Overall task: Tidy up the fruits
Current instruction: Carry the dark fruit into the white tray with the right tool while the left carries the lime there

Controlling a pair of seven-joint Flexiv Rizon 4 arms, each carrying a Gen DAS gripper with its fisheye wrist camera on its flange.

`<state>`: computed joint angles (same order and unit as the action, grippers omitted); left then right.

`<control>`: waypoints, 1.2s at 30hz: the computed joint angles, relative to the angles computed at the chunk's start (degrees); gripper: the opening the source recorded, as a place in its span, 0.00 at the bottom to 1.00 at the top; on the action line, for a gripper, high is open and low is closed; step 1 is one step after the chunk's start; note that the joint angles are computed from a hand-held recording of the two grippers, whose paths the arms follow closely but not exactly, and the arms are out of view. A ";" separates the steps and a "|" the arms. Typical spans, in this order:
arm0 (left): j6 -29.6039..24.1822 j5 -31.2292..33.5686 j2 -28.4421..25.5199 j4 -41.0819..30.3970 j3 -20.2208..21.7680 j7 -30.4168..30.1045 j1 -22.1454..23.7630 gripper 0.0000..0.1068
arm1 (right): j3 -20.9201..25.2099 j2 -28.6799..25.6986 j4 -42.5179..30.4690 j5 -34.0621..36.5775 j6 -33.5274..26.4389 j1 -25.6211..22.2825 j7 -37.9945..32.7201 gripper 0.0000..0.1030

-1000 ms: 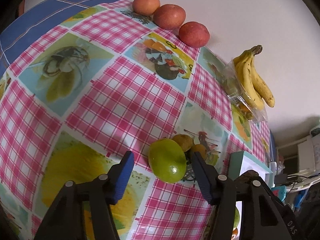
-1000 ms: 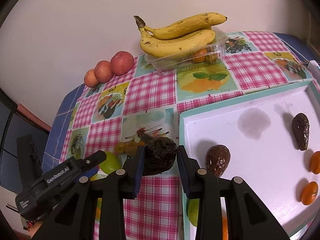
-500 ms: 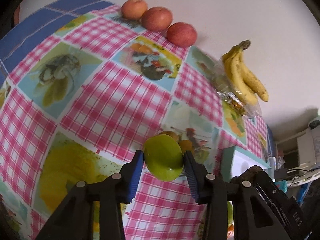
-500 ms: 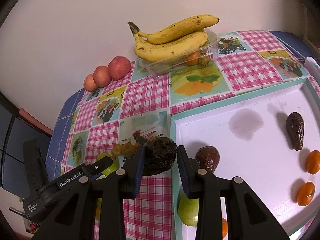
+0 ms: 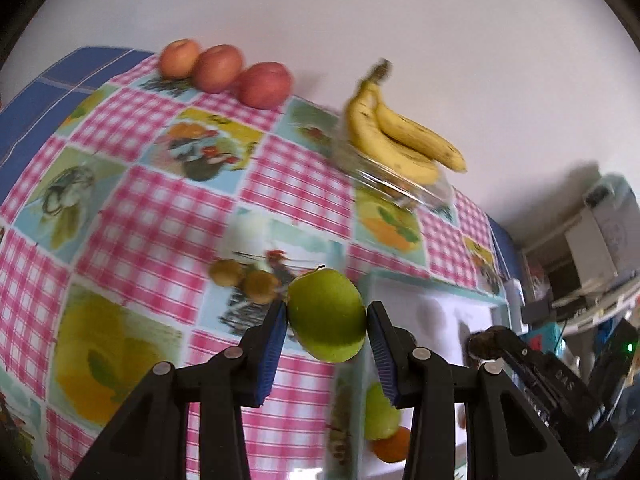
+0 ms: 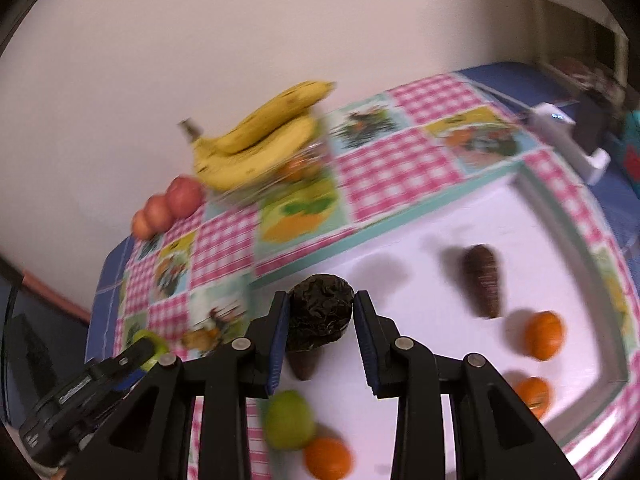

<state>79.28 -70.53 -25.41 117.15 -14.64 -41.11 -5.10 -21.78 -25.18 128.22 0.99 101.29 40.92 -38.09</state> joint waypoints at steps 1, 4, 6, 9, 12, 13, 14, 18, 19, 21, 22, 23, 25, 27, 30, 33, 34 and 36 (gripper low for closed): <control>0.05 0.66 0.06 0.05 -0.03 -0.07 -0.46 0.41 | -1.21 0.36 0.83 0.42 0.01 0.64 0.16 0.33; 0.29 3.00 0.26 0.45 -0.36 -0.51 -1.70 0.41 | -6.23 1.25 3.20 1.54 -0.48 3.50 0.85 0.33; 0.50 5.78 0.23 0.61 -0.32 -1.52 -2.61 0.41 | -11.98 1.65 4.99 1.61 -1.57 7.60 1.10 0.33; 0.86 9.92 0.12 0.93 -0.81 -3.10 -3.29 0.41 | -17.76 1.86 6.56 0.64 -2.93 11.53 1.20 0.33; 0.81 15.06 -0.32 1.03 -0.89 -5.70 -3.67 0.41 | -26.28 1.60 8.08 -1.80 -6.40 18.02 1.27 0.33; 0.60 16.79 -0.41 1.14 -0.85 -6.72 -3.67 0.41 | -28.65 1.36 8.58 -2.64 -6.98 19.82 1.30 0.33; 0.30 18.65 -0.59 1.14 -0.72 -7.85 -3.73 0.41 | -30.10 1.34 8.92 -3.17 -7.38 20.81 1.18 0.33; 0.02 26.18 -1.43 1.15 0.14 -12.18 -4.19 0.41 | -33.36 0.63 9.46 -4.28 -9.19 23.00 0.90 0.33; 0.05 27.59 -1.58 1.13 0.11 -13.06 -4.10 0.41 | -33.59 0.19 9.44 -4.39 -9.37 23.08 0.90 0.33; -0.20 30.57 -2.03 0.93 0.38 -14.98 -4.15 0.41 | -32.84 -0.49 9.23 -4.43 -9.48 22.22 0.77 0.33; -0.36 31.86 -2.23 0.80 0.43 -15.83 -4.03 0.41 | -32.36 -1.05 9.08 -4.56 -9.29 21.60 0.57 0.33; -0.58 33.19 -2.47 0.62 0.55 -16.72 -3.96 0.41 | -32.37 -1.56 8.94 -4.69 -9.34 21.51 0.34 0.33; -0.82 35.56 -2.89 0.34 0.61 -18.34 -3.73 0.41 | -32.06 -1.90 8.67 -4.79 -10.17 21.22 0.11 0.33; -1.00 37.43 -3.11 0.27 0.38 -19.49 -3.37 0.41 | -29.91 -1.74 8.30 -5.06 -10.37 19.19 0.27 0.33; -0.94 40.12 -3.45 0.06 0.39 -20.85 -3.33 0.41 | -28.58 -1.72 8.00 -6.36 -11.05 17.77 0.86 0.33; -0.56 43.32 -3.76 -0.46 1.32 -22.44 -4.08 0.41 | -26.34 -1.67 7.60 -7.57 -11.33 15.55 1.71 0.33; -0.43 43.90 -3.81 -0.44 1.08 -22.63 -3.89 0.41 | -25.33 -1.64 7.47 -8.00 -11.32 14.60 2.01 0.33; -0.41 44.75 -3.97 -0.57 0.65 -23.00 -3.48 0.41 | -23.40 -1.58 7.23 -9.01 -11.56 12.77 2.68 0.33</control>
<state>78.87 -25.79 -29.38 116.58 -13.99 -64.11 -8.58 -45.18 -26.76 135.45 -8.02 89.73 53.69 -35.41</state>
